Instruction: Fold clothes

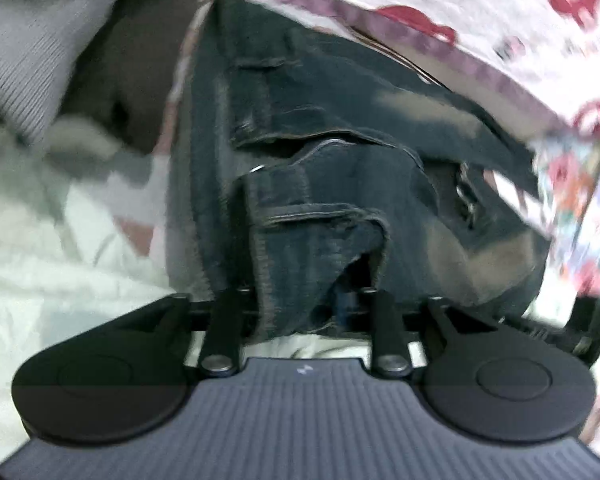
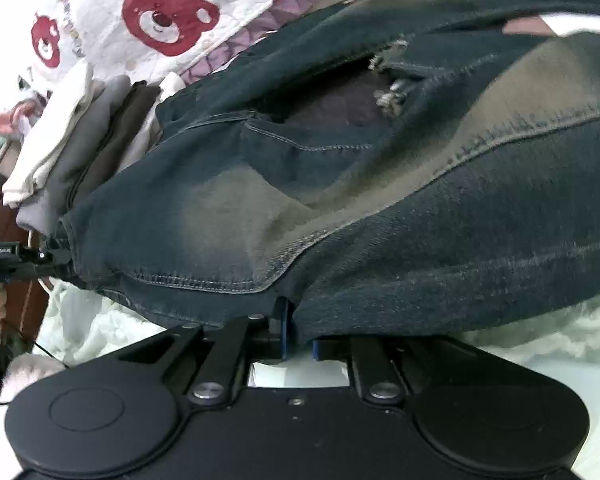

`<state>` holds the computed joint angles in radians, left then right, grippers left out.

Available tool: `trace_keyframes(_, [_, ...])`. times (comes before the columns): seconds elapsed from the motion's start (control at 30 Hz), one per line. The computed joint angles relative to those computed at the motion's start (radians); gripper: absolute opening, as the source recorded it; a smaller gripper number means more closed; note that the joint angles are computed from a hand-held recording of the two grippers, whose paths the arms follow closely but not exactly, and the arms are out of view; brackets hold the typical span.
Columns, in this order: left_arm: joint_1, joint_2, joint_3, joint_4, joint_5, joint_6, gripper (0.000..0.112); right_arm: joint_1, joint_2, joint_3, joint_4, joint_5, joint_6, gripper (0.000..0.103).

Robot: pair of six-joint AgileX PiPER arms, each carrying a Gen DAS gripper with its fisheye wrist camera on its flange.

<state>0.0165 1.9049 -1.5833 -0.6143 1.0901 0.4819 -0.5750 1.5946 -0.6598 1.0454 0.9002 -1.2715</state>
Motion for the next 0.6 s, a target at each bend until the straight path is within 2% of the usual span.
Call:
trace_keyframes(0.1, [-0.127, -0.026, 0.021, 0.242, -0.068, 0.016, 0.043, 0.007, -0.022, -0.012, -0.024, 0.010, -0.006, 0.016])
trace_keyframes(0.13, [-0.158, -0.032, 0.029, 0.299, -0.082, 0.019, 0.043, -0.004, -0.034, -0.019, -0.020, 0.039, -0.026, 0.012])
trace_keyframes(0.17, [-0.168, -0.035, 0.030, 0.316, -0.081, 0.023, 0.043, -0.017, -0.046, -0.026, -0.013, 0.069, -0.048, 0.010])
trace_keyframes(0.2, [-0.163, -0.039, 0.032, 0.298, -0.079, 0.048, 0.043, -0.054, -0.052, -0.039, 0.019, 0.138, -0.080, 0.010])
trace_keyframes(0.23, [-0.141, -0.042, 0.028, 0.246, -0.065, 0.088, 0.043, -0.091, -0.052, -0.056, 0.042, 0.205, -0.092, 0.010])
trace_keyframes(0.27, [-0.106, -0.042, 0.019, 0.174, -0.043, 0.134, 0.043, -0.103, -0.065, -0.070, 0.050, 0.232, -0.074, 0.010])
trace_keyframes(0.3, [-0.068, -0.038, 0.007, 0.096, -0.017, 0.171, 0.044, -0.102, -0.070, -0.081, 0.018, 0.218, -0.088, 0.010])
trace_keyframes(0.33, [-0.030, -0.028, -0.007, 0.022, 0.009, 0.195, 0.044, -0.071, -0.091, -0.092, -0.037, 0.165, -0.061, 0.007])
trace_keyframes(0.4, [0.035, -0.009, -0.021, -0.089, 0.019, 0.186, 0.053, 0.004, -0.142, -0.084, -0.129, 0.026, -0.010, 0.007])
trace_keyframes(0.47, [0.094, 0.010, -0.036, -0.188, 0.017, 0.158, 0.054, 0.125, -0.138, -0.060, -0.258, -0.118, 0.096, 0.008])
trace_keyframes(0.6, [0.154, 0.063, -0.069, -0.266, 0.035, 0.044, 0.055, 0.174, -0.143, -0.040, -0.281, -0.176, 0.149, 0.009])
